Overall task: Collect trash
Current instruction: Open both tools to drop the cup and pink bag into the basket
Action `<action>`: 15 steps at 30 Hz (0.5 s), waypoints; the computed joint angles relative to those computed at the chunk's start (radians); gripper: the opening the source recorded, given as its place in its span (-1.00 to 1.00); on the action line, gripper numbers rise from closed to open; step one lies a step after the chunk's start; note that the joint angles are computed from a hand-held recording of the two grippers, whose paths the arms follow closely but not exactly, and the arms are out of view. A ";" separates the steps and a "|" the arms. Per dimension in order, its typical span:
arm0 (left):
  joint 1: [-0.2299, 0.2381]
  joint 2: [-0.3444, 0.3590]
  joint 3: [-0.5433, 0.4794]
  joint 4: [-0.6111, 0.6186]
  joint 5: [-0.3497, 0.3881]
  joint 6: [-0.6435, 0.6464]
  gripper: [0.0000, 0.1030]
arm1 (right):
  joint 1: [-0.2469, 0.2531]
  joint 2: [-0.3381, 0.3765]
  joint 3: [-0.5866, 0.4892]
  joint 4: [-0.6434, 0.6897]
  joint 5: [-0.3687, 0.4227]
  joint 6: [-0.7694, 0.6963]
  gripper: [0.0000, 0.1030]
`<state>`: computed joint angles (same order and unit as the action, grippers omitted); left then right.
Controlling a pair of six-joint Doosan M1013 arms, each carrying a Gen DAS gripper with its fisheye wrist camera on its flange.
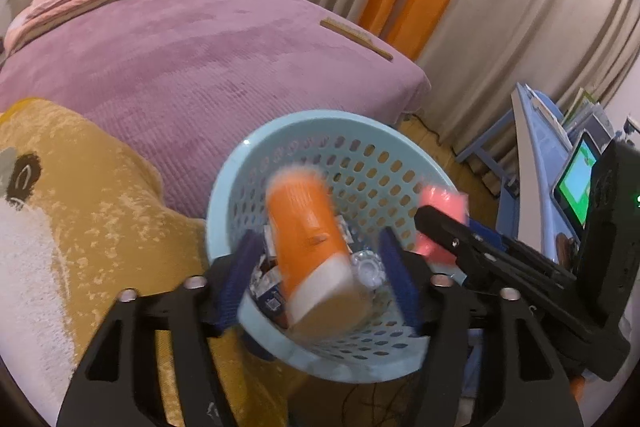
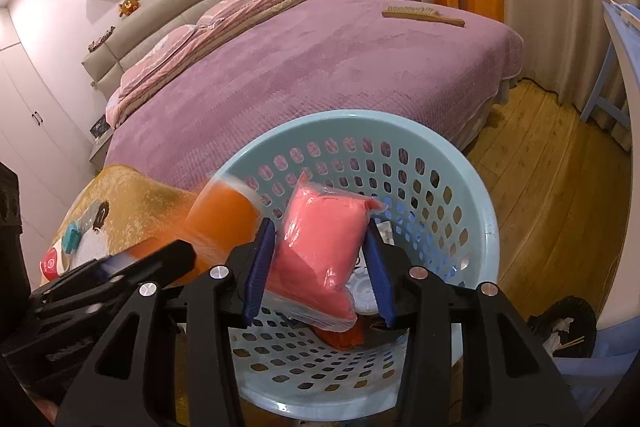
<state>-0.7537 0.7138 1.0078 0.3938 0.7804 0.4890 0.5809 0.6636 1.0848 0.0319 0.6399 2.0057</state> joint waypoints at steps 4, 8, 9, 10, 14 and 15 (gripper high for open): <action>-0.002 -0.027 0.037 0.036 -0.027 -0.050 0.36 | 0.004 -0.006 0.006 -0.048 -0.015 0.036 0.23; -0.007 -0.065 0.088 0.094 -0.060 -0.108 0.36 | 0.010 -0.015 0.011 -0.042 -0.028 0.014 0.23; -0.009 -0.073 0.099 0.106 -0.069 -0.119 0.36 | 0.012 -0.017 0.011 -0.040 -0.030 0.007 0.23; -0.011 -0.086 0.115 0.127 -0.078 -0.137 0.36 | 0.015 -0.020 0.012 -0.035 -0.034 -0.007 0.23; -0.025 -0.123 0.162 0.213 -0.082 -0.204 0.36 | 0.033 -0.030 0.008 -0.032 -0.048 -0.052 0.23; -0.028 -0.136 0.179 0.239 -0.083 -0.228 0.36 | 0.036 -0.032 0.007 -0.028 -0.051 -0.063 0.23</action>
<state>-0.7816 0.5780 1.1865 0.6326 0.6971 0.2612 0.6171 0.6313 1.0919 0.0044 0.5886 1.9422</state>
